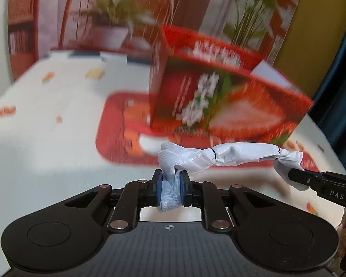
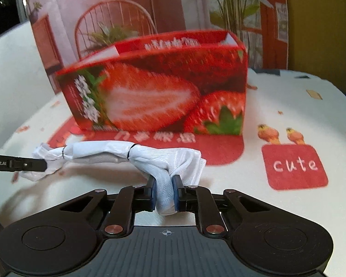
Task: Organize soft objects
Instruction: 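Lift the white cloth with the left tool over the box, then open the left tool to release the cloth into the box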
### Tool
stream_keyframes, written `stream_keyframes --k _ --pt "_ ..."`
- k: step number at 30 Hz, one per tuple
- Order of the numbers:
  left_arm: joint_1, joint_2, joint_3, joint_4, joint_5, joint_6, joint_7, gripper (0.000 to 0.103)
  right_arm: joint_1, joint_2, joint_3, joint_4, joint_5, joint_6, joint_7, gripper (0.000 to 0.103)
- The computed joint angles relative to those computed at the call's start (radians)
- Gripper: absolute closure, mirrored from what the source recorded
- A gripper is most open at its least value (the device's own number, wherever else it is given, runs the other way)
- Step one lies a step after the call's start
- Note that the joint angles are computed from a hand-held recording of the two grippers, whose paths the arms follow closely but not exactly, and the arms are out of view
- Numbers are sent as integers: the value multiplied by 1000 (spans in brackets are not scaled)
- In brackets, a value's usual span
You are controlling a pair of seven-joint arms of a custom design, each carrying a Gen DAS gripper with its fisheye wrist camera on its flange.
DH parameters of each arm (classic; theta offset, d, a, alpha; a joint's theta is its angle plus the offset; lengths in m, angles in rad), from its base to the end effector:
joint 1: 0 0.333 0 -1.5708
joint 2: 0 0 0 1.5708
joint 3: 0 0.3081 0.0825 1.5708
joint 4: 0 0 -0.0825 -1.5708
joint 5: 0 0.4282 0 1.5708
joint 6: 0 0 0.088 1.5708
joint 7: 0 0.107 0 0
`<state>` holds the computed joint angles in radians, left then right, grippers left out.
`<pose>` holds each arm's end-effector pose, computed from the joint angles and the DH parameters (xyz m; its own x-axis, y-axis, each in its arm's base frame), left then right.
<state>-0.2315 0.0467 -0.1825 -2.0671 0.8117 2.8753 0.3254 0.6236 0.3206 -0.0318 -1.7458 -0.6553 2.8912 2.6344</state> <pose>0.5646 -0.2918 0.4553 0.0289 -0.9753 0.2191 -0.6658 -0.1822 -0.7235 0.5794 0.4354 0.4494 0.1992 -0.9553 -0.2183 -0.6678 0.0306 -0.7437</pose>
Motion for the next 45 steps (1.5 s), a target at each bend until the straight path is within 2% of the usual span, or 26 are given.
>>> stream_keyframes --k 5,9,18,21,27,34,38,45 --pt "4 -18 5 52 216 -8 -140 86 42 -4 -70 41 -143 54 115 90" --pt "12 -9 4 119 337 -7 -208 86 40 12 -91 110 -221 69 161 90" --pt "-24 117 39 330 380 -25 -203 86 -1 111 -91 311 -177 47 54 90" --pt "-41 162 52 384 321 -29 -135 87 -14 162 -88 387 -124 25 -29 90" --pt "-60 276 72 513 136 -57 107 87 -28 263 -88 528 10 -37 -168 90" --pt "-58 396 59 644 -113 -135 366 87 -57 386 -61 682 188 -152 -299 90" --pt "-67 448 67 706 -212 -180 477 87 -60 449 -56 766 253 -210 -354 90" --pt "-106 519 113 803 -314 -233 581 87 -67 543 -53 903 339 -284 -394 90"
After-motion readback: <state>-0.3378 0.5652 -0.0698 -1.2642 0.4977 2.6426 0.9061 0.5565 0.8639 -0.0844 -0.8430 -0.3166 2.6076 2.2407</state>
